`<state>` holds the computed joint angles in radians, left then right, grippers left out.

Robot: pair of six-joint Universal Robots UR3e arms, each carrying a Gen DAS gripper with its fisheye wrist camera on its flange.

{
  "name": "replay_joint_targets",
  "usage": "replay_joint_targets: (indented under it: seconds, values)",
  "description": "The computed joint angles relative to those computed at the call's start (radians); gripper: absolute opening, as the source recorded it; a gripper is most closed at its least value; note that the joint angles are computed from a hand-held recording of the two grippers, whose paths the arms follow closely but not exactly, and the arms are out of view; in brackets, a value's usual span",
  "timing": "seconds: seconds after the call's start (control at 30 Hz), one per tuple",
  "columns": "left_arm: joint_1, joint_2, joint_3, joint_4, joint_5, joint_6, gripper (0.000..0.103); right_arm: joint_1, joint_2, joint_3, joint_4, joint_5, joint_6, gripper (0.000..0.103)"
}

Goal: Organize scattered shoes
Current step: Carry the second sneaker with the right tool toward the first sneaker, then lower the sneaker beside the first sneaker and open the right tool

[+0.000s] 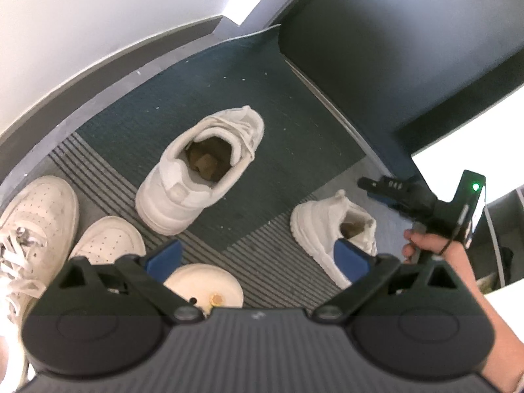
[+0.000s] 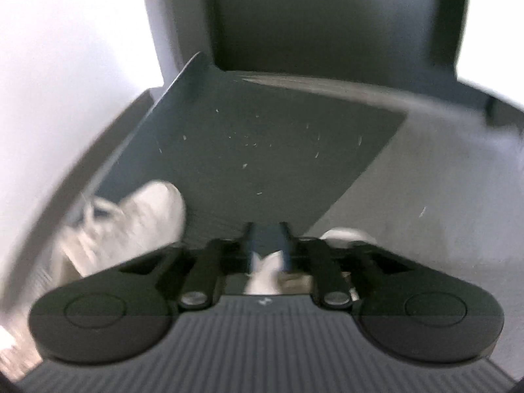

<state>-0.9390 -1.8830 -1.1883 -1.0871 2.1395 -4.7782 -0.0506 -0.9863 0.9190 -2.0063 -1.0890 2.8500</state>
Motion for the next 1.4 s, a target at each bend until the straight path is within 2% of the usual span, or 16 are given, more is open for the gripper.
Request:
replay_joint_targets:
  seconds: [0.07, 0.17, 0.23, 0.3, 0.37, 0.4, 0.43, 0.47, 0.63, 0.73, 0.87, 1.03, 1.17, 1.27, 1.3, 1.4]
  values:
    - [0.002, 0.004, -0.006, 0.003, -0.002, 0.0, 0.1, -0.008, 0.029, -0.036, 0.053, 0.007, 0.051, 0.06]
    - [0.005, 0.005, -0.009, 0.008, -0.009, 0.004, 0.1, 0.026, 0.068, -0.077, 0.112, -0.047, 0.054, 0.059]
    - [0.007, 0.006, -0.017, 0.018, -0.019, 0.008, 0.1, 0.053, 0.04, 0.042, -0.005, -0.117, 0.035, 0.058]
    - [0.01, 0.004, -0.015, 0.014, -0.03, 0.008, 0.1, 0.086, 0.053, 0.13, -0.109, -0.232, 0.056, 0.047]
    - [0.012, 0.005, -0.017, 0.017, -0.039, 0.014, 0.1, 0.078, 0.045, 0.171, -0.165, -0.217, 0.081, 0.047]
    - [0.01, 0.006, -0.019, 0.019, -0.038, 0.02, 0.1, 0.086, 0.035, 0.209, -0.222, -0.219, 0.067, 0.031]
    - [0.009, 0.007, -0.021, 0.022, -0.036, 0.025, 0.1, 0.091, 0.032, 0.215, -0.23, -0.213, 0.04, 0.028]
    - [0.009, 0.008, -0.023, 0.023, -0.037, 0.028, 0.1, 0.114, 0.024, 0.231, -0.256, -0.237, -0.041, 0.027]
    - [0.01, 0.02, -0.046, 0.034, -0.043, 0.037, 0.1, 0.112, -0.003, 0.284, -0.327, -0.231, -0.082, 0.026]
    - [0.008, 0.022, -0.049, 0.036, -0.04, 0.034, 0.099, 0.114, -0.027, 0.291, -0.344, -0.207, -0.197, 0.026]
    - [0.003, 0.019, -0.04, 0.028, -0.032, 0.03, 0.099, 0.122, -0.136, 0.431, -0.389, -0.103, -0.486, 0.027]
    - [-0.004, 0.029, -0.042, 0.009, -0.016, 0.013, 0.099, 0.141, -0.294, 0.65, -0.39, -0.044, -0.83, 0.026]
    - [-0.007, 0.036, -0.037, -0.017, -0.014, 0.002, 0.099, 0.116, -0.505, 0.848, -0.276, -0.013, -1.236, 0.027]
    - [-0.008, 0.037, -0.044, -0.01, -0.016, -0.004, 0.099, 0.029, -0.705, 1.055, -0.249, 0.024, -1.591, 0.027]
    - [-0.005, 0.039, -0.054, 0.006, -0.023, -0.004, 0.099, -0.019, -0.757, 1.089, -0.204, 0.035, -1.668, 0.027]
    - [-0.001, 0.03, -0.059, 0.037, -0.032, -0.001, 0.099, -0.088, -0.819, 1.121, -0.18, 0.088, -1.695, 0.032]
